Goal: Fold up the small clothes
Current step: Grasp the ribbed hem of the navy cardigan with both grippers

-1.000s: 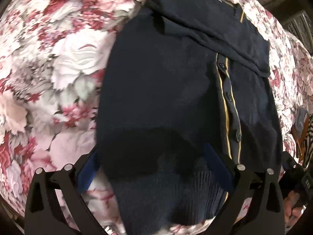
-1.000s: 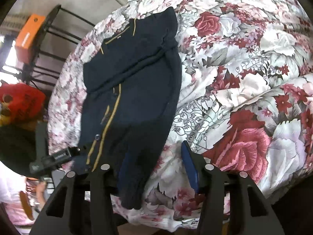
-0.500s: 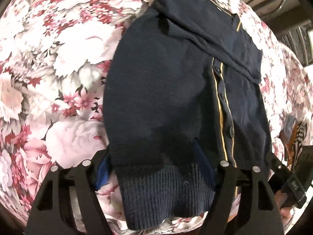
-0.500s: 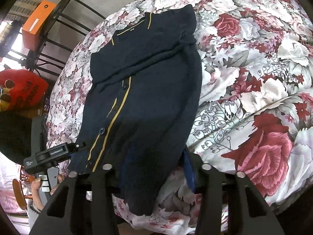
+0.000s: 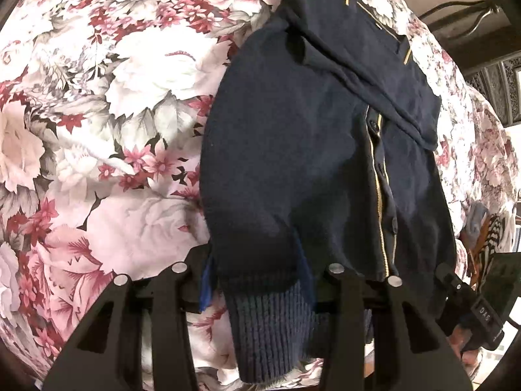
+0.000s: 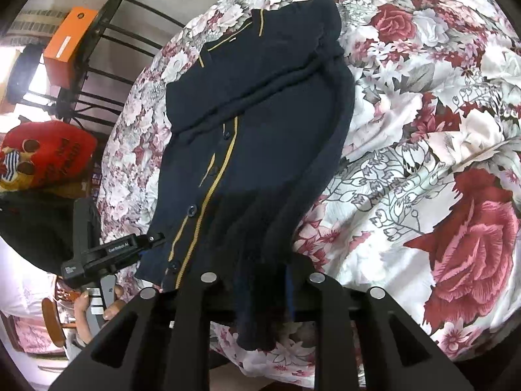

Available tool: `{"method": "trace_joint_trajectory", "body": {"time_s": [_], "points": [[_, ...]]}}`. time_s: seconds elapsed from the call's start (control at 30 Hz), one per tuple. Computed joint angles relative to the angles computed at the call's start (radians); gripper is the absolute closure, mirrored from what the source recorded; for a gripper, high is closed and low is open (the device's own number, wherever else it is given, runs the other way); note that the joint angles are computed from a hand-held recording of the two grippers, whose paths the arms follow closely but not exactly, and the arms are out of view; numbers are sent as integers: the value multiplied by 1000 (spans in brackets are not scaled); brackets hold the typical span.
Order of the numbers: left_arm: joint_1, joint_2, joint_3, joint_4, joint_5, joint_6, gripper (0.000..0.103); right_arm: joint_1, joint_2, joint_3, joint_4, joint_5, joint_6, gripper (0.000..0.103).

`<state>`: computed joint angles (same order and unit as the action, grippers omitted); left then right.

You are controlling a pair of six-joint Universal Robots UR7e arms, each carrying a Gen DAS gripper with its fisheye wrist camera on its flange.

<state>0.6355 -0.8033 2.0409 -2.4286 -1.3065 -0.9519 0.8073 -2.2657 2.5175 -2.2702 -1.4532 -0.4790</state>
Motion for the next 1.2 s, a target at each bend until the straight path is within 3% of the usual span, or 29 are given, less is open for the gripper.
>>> {"method": "trace_joint_trajectory", "body": {"time_s": [0.03, 0.1, 0.17, 0.3, 0.53, 0.6, 0.73, 0.87, 0.93, 1.07, 1.13, 1.2], "points": [[-1, 0, 3, -7, 1, -2, 69, 4, -4, 4, -8, -6, -7, 83], [-8, -4, 13, -30, 2, 1, 88, 10, -15, 17, -44, -16, -15, 93], [-28, -19, 26, -38, 8, 8, 91, -14, -46, 19, -38, 28, -28, 94], [-68, -64, 68, -59, 14, -11, 92, -71, -135, 10, 14, 118, -72, 95], [-111, -96, 117, -108, -27, -55, 92, -246, -233, -47, 250, 243, -187, 95], [-117, -97, 122, -114, -43, -62, 92, -274, -252, -58, 293, 242, -218, 95], [-100, -79, 112, -102, -70, -85, 90, -246, -188, -64, 283, 147, -164, 90], [-78, -76, 125, -166, -108, -98, 76, -249, -180, -64, 290, 135, -162, 87], [-87, -67, 112, -145, -100, -86, 75, -255, -179, -64, 296, 127, -176, 87], [-120, -44, 64, -62, -51, -55, 77, -245, -195, -48, 279, 123, -179, 91], [-117, -47, 58, -63, -41, -53, 87, -243, -200, -48, 279, 146, -172, 93], [-114, -47, 46, -63, -27, -51, 89, -257, -210, -57, 293, 192, -182, 94]]}}
